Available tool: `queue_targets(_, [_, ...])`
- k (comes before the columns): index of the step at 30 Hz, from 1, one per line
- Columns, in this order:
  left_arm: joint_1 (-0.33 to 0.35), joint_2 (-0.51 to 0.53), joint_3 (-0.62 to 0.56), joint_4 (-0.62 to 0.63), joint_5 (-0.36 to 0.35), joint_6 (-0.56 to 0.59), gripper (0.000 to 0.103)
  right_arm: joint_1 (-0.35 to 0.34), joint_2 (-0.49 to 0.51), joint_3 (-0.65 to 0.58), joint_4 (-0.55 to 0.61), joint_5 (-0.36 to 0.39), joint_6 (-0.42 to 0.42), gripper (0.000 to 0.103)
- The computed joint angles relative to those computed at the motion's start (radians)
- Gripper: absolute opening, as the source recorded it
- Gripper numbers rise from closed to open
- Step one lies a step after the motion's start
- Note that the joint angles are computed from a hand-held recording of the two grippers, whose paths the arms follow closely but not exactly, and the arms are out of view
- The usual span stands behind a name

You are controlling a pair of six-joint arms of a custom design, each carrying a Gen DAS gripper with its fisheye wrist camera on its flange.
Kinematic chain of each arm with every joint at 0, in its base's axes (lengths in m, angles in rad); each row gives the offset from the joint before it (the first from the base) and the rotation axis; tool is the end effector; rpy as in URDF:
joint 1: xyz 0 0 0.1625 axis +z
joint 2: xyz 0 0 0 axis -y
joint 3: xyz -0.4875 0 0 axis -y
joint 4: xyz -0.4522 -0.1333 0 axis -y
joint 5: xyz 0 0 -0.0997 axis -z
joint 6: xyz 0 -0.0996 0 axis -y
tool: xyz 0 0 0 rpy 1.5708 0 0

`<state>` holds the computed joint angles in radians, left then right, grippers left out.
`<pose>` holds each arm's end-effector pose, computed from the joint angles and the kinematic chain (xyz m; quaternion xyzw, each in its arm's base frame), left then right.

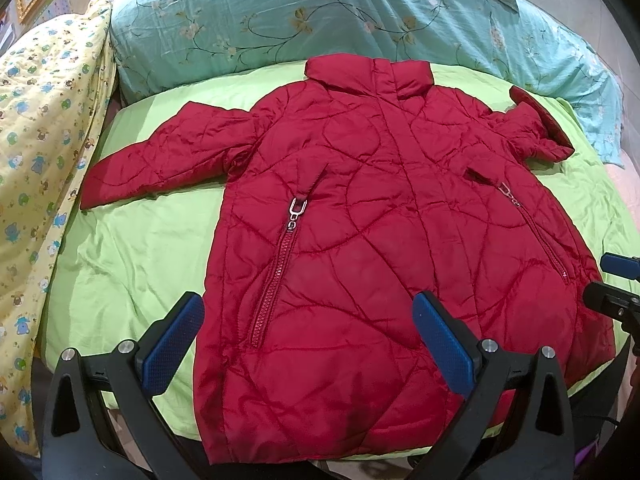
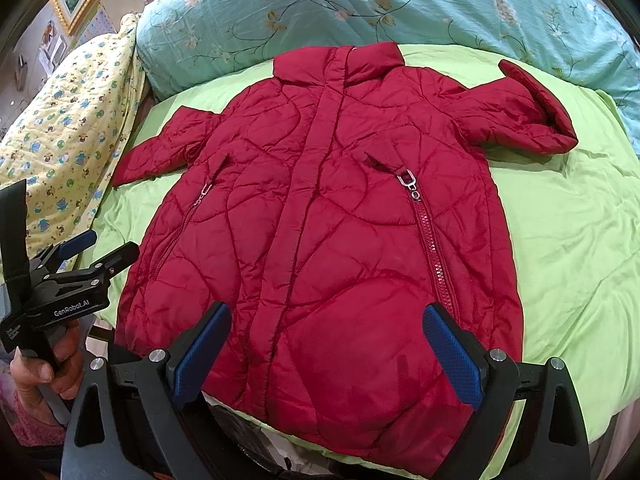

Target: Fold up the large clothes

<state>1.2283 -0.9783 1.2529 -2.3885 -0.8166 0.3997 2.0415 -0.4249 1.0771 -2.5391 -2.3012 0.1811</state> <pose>-0.0891 -0.8498 0.4337 0.2328 0.8705 -0.2391 0.3617 0.4774 -0.7908 0.0495 0.0775 -0.9209 0.2522 0.2871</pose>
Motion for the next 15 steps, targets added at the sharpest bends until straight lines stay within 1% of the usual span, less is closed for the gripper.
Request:
queue_targets(3, [0.002, 0.002, -0.009, 0.02, -0.009, -0.012, 0.103, -0.001, 0.002, -0.005, 0.011, 0.003, 0.007, 0.097])
queue_targets(4, [0.003, 0.003, -0.012, 0.025, -0.011, -0.016, 0.103, -0.002, -0.003, -0.008, 0.042, 0.015, 0.032, 0.097])
queue_targets(6, [0.006, 0.005, -0.018, 0.039, -0.019, -0.025, 0.103, -0.004, -0.003, -0.01, 0.045, 0.021, 0.034, 0.097])
queue_targets(8, [0.009, 0.006, -0.02, 0.039, -0.027, -0.025, 0.103, -0.005, 0.0, -0.005, 0.011, 0.015, 0.011, 0.097])
queue_targets(9, [0.009, 0.008, -0.017, 0.023, -0.024, -0.012, 0.103, -0.006, 0.001, -0.007, 0.011, 0.018, 0.011, 0.097])
queue_targets(11, [0.01, 0.013, -0.022, 0.023, -0.016, -0.011, 0.103, -0.008, 0.002, 0.002, -0.036, 0.016, -0.02, 0.097])
queue_targets(13, [0.013, 0.017, -0.032, 0.043, -0.027, -0.028, 0.103, -0.01, 0.007, 0.003, -0.073, 0.004, -0.049, 0.097])
queue_targets(15, [0.013, 0.024, -0.041, 0.046, -0.015, -0.018, 0.103, -0.011, 0.009, 0.005, -0.1, -0.002, -0.067, 0.097])
